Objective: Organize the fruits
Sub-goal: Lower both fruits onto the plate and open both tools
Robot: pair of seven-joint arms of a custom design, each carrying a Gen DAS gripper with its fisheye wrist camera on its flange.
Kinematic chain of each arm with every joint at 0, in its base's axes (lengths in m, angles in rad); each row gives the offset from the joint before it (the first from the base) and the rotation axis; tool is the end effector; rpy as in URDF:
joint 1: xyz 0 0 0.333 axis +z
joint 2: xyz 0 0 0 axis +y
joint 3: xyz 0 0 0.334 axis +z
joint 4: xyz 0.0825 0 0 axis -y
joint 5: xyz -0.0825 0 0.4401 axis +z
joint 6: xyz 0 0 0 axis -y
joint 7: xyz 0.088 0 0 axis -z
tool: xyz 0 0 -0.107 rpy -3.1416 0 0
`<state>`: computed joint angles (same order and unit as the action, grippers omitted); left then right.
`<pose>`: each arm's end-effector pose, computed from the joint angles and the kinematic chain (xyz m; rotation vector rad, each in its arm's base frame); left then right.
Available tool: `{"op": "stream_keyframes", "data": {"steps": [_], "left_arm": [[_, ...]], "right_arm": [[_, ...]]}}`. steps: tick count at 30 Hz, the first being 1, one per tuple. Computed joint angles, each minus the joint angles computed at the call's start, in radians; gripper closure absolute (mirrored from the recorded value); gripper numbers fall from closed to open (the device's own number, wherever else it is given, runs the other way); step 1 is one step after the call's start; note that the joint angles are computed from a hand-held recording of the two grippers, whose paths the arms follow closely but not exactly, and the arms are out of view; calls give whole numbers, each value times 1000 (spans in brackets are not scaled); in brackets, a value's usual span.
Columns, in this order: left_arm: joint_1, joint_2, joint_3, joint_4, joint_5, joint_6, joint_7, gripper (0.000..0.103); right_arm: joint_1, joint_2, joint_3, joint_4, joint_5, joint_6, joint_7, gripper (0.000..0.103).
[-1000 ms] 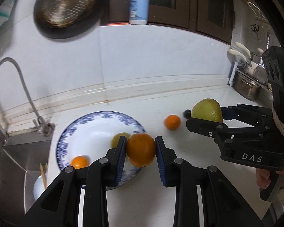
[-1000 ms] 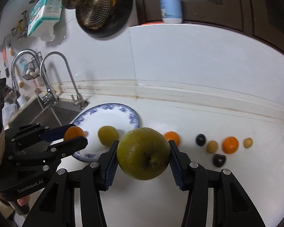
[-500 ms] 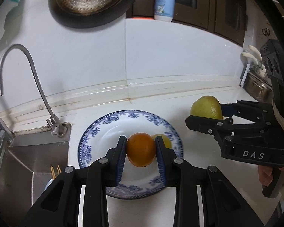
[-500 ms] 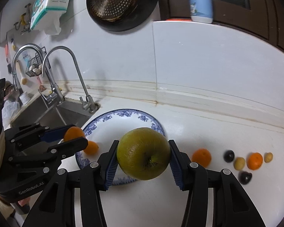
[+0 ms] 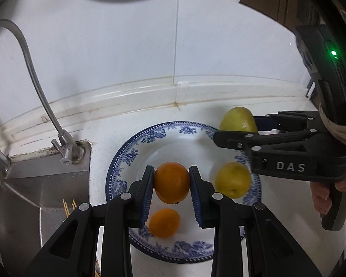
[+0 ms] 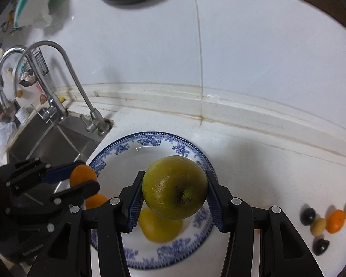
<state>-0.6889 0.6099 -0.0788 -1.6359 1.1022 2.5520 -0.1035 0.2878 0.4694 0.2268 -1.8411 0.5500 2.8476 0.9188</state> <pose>0.5481 -0.5349 0.2693 -1.8625 1.7280 -0.7251 0.6565 0.3218 0.3100 -2.2360 1.1405 -0.1692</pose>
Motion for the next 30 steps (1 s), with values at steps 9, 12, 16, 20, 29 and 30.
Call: {"op": "stream_keyframes", "data": {"steps": [9,12,16,20,29,30], "left_arm": [[54,33,-14,8,-133,51,108,73],[60,37,-11,3,-169,78,122,73],[63,46,-9,6,-212,92,157,73],[47,33,7,-7,-221,88,156,65],[23,-36,12,-56,-164,9,70,55],[24,-43,9,-63,-155,4,55,54]], "right_arm": [[75,114,-87,148,-165,-141,160,52],[74,129,-86,169,-186,-164,178,52],[67,140,-78,184,-195,-183,179,52],[65,152,-74,200,-199,-196,179,52],[40,135,-40,177,-160,-172,127,43],[40,127,-38,168,-153,-157,120,41]]}}
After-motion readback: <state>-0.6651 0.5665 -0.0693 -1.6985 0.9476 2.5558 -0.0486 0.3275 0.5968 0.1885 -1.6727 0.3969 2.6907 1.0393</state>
